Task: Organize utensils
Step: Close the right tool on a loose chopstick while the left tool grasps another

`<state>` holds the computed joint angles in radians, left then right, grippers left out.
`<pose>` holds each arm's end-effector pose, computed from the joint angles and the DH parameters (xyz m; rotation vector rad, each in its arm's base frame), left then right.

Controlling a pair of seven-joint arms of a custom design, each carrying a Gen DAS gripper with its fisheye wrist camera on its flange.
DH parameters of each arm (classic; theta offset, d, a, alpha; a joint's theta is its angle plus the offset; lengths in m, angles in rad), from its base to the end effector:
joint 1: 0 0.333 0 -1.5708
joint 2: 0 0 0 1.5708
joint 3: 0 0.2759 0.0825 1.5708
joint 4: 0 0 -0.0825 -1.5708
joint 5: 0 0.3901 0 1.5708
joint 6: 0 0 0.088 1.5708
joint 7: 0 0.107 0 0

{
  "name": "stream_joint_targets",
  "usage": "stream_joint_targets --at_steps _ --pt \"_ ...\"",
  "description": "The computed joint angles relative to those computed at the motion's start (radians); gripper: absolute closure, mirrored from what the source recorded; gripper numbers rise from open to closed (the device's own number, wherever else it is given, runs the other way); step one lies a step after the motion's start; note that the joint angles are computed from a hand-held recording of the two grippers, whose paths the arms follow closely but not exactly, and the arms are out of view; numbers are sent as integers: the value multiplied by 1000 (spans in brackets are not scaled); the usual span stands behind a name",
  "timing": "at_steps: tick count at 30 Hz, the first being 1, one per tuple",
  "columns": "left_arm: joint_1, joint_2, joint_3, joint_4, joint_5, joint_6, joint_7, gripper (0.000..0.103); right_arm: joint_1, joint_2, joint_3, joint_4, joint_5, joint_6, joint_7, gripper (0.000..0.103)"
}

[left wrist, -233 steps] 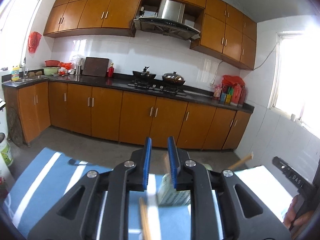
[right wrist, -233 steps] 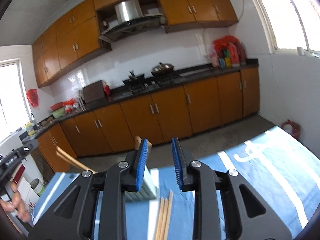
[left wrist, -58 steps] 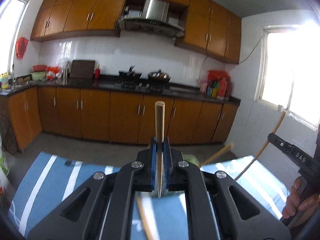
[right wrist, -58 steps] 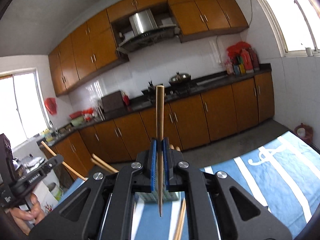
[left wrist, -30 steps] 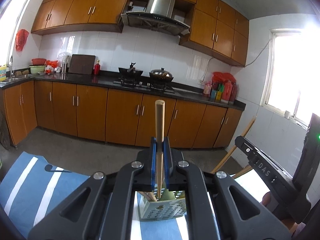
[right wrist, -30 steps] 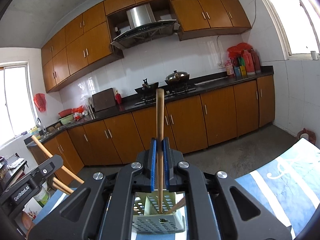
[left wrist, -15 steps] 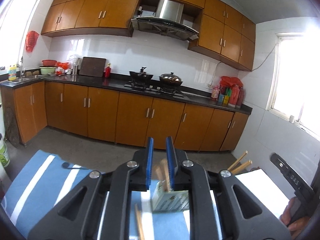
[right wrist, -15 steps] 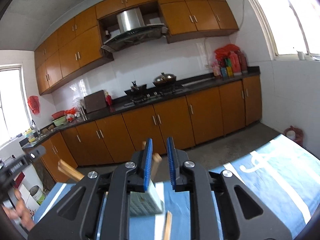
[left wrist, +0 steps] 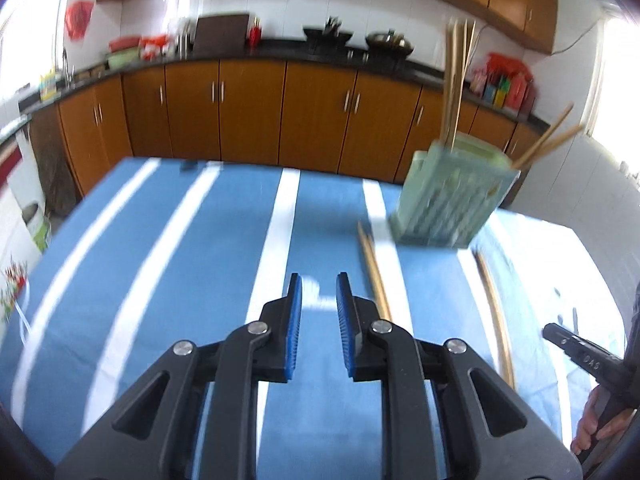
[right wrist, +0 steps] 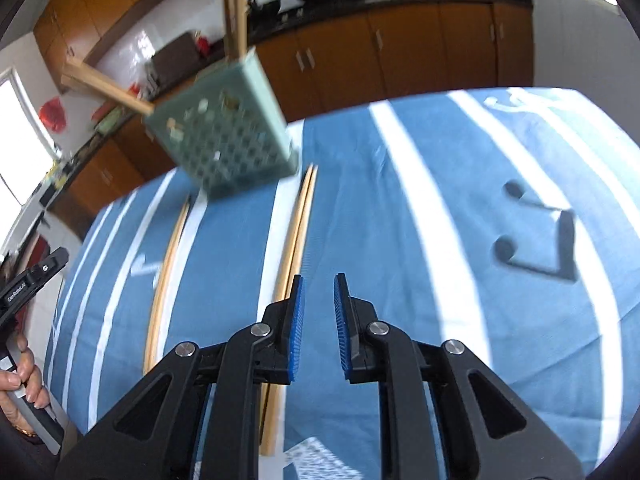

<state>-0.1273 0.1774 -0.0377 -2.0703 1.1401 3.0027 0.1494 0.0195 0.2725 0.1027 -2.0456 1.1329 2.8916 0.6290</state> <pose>0.5779 -0.1623 0.3600 -1.8964 1.5831 -0.8496 0.6069 0.0194 0.3043 -1.7138 1.6894 -0.2910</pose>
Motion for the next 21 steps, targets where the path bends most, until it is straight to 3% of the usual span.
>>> stream_joint_targets --at_steps 7,13,16,21 --pt "-3 11 1 -41 -5 29 7 82 45 46 -8 14 -173 26 121 87" --pt "-8 29 -19 -28 -114 14 115 80 41 53 10 -6 -252 86 163 87" --pt "-17 42 -13 -24 -151 20 153 80 108 57 -56 -33 -397 169 292 88" --pt "-9 67 -35 -28 -278 47 287 80 177 83 -167 -31 -561 215 499 95"
